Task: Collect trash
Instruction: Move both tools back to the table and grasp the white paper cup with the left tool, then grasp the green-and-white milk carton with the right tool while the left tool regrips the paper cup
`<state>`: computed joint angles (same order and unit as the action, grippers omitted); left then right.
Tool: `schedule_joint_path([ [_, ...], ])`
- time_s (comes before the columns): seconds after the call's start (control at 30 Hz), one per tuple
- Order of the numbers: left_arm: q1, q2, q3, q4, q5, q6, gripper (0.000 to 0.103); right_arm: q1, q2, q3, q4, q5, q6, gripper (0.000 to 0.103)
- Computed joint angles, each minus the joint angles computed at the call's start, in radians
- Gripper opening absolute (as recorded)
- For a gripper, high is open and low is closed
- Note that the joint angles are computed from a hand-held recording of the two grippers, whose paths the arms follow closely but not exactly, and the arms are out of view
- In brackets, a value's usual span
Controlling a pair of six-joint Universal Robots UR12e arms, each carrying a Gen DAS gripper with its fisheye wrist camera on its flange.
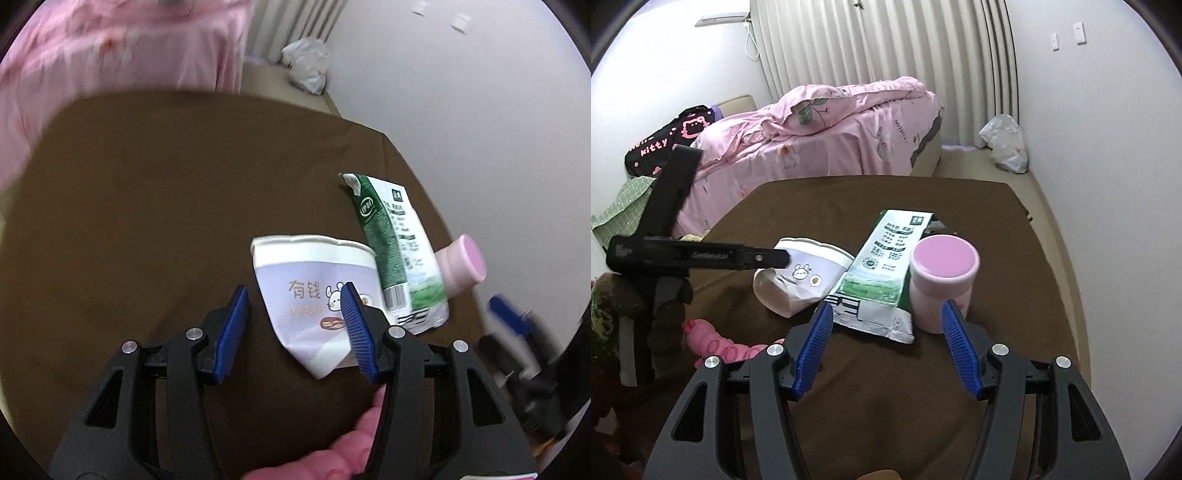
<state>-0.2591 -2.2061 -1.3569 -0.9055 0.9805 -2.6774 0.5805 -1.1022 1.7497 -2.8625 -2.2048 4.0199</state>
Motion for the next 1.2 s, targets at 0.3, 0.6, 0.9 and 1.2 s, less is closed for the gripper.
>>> schedule_joint_path([
  [0.3,0.032,0.041,-0.079,0.145,0.002,-0.035,0.016,-0.007,0.059,-0.122,0.060,-0.032,-0.135,0.058],
  [0.6,0.107,0.040,-0.107,0.317,0.030,-0.185,0.031,-0.076,0.124,-0.279,0.349,0.039,-0.191,0.030],
  [0.9,0.131,0.046,-0.138,0.384,-0.018,-0.187,0.040,-0.095,0.162,-0.363,0.568,0.034,-0.113,0.030],
  [1.2,0.142,0.039,-0.131,0.369,-0.049,-0.206,0.041,-0.082,0.141,-0.312,0.289,0.274,-0.241,0.029],
])
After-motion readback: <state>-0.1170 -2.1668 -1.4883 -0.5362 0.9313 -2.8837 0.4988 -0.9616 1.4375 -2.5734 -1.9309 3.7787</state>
